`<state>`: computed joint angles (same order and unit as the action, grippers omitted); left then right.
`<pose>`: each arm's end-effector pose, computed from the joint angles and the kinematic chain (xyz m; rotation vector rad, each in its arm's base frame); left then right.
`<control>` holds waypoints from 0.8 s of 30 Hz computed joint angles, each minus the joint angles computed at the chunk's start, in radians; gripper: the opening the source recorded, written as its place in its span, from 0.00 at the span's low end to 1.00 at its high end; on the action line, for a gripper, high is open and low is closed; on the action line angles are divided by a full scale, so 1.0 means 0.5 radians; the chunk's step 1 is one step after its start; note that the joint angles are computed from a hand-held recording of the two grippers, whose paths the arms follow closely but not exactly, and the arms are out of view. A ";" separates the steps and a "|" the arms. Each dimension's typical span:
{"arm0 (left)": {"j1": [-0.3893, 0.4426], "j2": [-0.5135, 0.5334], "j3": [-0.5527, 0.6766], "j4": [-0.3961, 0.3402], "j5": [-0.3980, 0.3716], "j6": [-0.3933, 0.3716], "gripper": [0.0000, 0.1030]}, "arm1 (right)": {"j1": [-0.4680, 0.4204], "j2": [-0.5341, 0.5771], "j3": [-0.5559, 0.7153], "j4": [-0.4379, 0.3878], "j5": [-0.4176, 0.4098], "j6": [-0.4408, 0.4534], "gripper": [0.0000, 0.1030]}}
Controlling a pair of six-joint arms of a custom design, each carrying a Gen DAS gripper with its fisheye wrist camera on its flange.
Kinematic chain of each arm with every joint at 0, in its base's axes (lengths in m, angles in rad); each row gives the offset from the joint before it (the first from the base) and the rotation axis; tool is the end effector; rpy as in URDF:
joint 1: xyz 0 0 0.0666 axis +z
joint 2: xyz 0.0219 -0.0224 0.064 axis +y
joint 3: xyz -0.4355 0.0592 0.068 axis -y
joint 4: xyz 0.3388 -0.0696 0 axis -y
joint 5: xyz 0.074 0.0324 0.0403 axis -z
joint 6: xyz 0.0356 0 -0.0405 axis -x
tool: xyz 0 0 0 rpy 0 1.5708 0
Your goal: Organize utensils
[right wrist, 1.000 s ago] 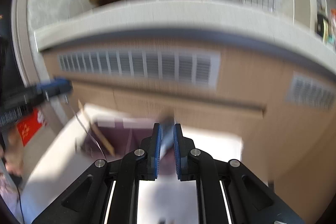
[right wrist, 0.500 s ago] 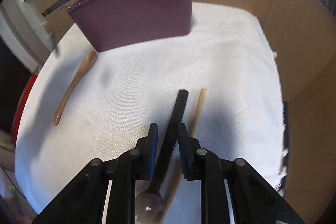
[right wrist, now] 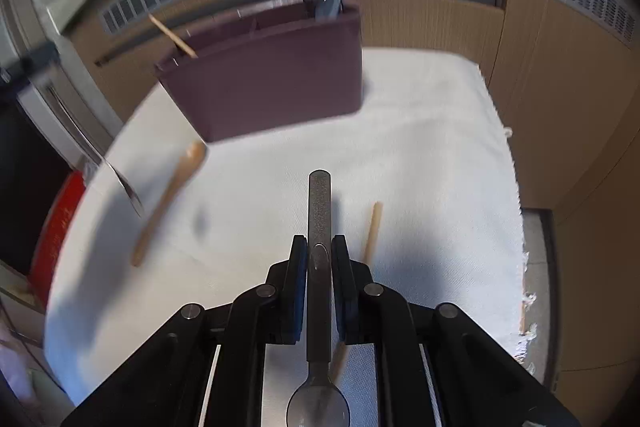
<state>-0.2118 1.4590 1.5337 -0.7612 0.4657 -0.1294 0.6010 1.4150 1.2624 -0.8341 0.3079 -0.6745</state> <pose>0.4467 -0.1128 0.5290 0.6217 2.1427 -0.5686 0.3492 0.2258 0.4297 0.2078 2.4862 0.1354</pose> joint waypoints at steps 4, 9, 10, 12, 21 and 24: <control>-0.003 -0.009 0.011 0.003 -0.002 0.021 0.22 | 0.010 -0.068 0.058 0.070 0.062 0.073 0.11; -0.010 -0.005 0.101 0.005 0.036 0.028 0.22 | 0.032 -0.126 0.213 0.104 0.228 0.189 0.11; -0.012 0.004 0.144 0.005 0.047 0.032 0.22 | 0.029 -0.133 0.263 0.132 0.258 0.244 0.11; -0.015 0.029 0.247 0.008 0.057 0.040 0.22 | 0.026 -0.134 0.366 0.196 0.355 0.361 0.11; -0.061 0.253 0.793 0.066 -0.079 0.015 0.22 | -0.057 0.057 0.764 0.890 0.617 1.111 0.11; -0.057 0.346 0.882 0.053 -0.077 0.033 0.22 | -0.092 0.160 0.838 0.923 0.595 1.156 0.11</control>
